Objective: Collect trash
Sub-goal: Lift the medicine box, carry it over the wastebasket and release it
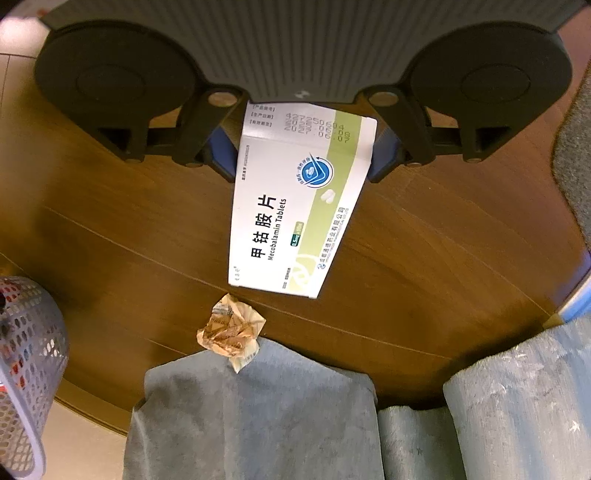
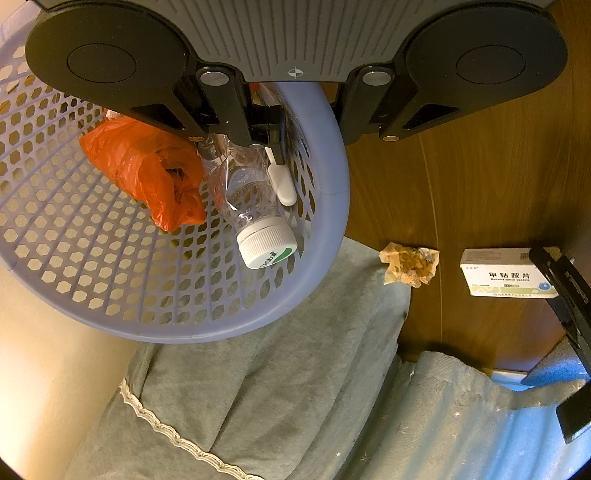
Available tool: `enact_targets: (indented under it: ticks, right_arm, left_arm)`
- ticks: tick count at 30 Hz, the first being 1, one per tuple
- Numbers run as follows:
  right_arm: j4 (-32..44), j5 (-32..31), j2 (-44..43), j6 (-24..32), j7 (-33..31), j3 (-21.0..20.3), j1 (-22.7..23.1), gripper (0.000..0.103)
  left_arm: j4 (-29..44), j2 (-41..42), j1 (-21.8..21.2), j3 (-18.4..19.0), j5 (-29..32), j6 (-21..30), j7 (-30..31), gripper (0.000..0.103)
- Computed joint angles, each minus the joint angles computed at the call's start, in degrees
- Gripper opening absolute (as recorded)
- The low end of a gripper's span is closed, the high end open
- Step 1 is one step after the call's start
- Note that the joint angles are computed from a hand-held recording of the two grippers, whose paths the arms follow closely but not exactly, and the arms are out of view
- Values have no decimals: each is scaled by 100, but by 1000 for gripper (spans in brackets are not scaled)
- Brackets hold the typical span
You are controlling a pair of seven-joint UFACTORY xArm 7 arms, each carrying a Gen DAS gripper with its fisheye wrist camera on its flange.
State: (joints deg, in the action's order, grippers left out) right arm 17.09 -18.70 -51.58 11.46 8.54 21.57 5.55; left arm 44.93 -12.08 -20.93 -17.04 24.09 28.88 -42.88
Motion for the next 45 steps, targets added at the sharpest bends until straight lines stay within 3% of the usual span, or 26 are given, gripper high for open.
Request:
enact_targets:
  ticks: [22, 38, 45]
  right_arm:
    - [-57, 69, -241, 317, 108, -68, 193, 4]
    - [-9, 30, -184, 338, 191, -38, 175, 4]
    - [-9, -7, -174, 345, 293, 47, 169, 4]
  left_arm:
    - [715, -549, -344, -176, -841, 820, 889, 70]
    - [1434, -345, -453, -244, -918, 990, 1084, 70]
    - [1876, -217, -574, -220, -1058, 964, 1460, 70]
